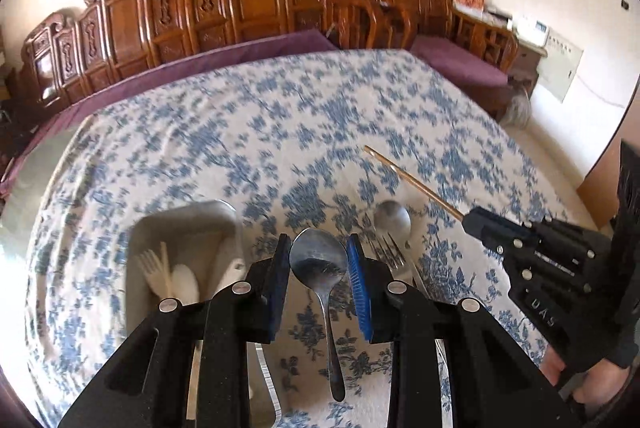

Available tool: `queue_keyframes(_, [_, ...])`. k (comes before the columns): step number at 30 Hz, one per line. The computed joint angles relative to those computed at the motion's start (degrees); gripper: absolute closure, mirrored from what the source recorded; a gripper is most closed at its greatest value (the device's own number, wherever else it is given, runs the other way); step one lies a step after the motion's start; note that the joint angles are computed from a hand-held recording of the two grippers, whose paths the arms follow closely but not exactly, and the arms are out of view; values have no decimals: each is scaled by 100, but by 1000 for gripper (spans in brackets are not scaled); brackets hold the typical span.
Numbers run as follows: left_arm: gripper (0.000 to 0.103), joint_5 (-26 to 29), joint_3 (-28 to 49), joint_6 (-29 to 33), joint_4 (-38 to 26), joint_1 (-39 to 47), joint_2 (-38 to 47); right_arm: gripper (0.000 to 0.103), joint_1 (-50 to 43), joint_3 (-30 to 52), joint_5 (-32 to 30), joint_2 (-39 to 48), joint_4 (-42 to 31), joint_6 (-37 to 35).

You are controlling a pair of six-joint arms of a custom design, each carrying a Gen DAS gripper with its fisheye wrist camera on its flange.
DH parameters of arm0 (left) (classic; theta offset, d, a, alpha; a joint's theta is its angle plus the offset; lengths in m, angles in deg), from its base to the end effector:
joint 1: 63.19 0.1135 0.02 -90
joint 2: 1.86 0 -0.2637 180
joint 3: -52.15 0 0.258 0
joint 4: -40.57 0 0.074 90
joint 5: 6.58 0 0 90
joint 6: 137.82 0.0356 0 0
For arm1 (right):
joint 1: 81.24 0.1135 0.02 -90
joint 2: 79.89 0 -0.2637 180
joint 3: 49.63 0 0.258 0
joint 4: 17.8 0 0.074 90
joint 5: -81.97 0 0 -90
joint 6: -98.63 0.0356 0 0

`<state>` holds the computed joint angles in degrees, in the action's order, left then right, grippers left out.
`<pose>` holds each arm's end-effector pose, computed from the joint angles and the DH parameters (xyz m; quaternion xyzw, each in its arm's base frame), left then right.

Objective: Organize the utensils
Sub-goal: 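Carry the metal spoon to the tray and release it with the left tool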

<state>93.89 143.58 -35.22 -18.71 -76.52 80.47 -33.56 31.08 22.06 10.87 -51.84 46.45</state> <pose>0.2995 -0.0776 0.3319 0.2403 0.9055 -0.0879 0.3386 0.2507 0.2489 0.2592 0.0244 0.8947 0.0801 0.4388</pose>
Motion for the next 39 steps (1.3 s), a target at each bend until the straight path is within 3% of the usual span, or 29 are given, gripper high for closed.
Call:
queue_keyframes(10, [76,480,390,490,-242,1030,-36,97,316,276,262,130,61,-152])
queue_keyframes(17, [77,750,866,671,-428,1689,576,97,436,564,194,420,5,-262])
queue_keyframes(32, [76,423,479,786,-4,1644,1274,97,576,952,50,713,36,-344])
queue_keyframes(39, [66,576,386,910,63,1848,1248,97,632,1274,-45,1023,-63,-363])
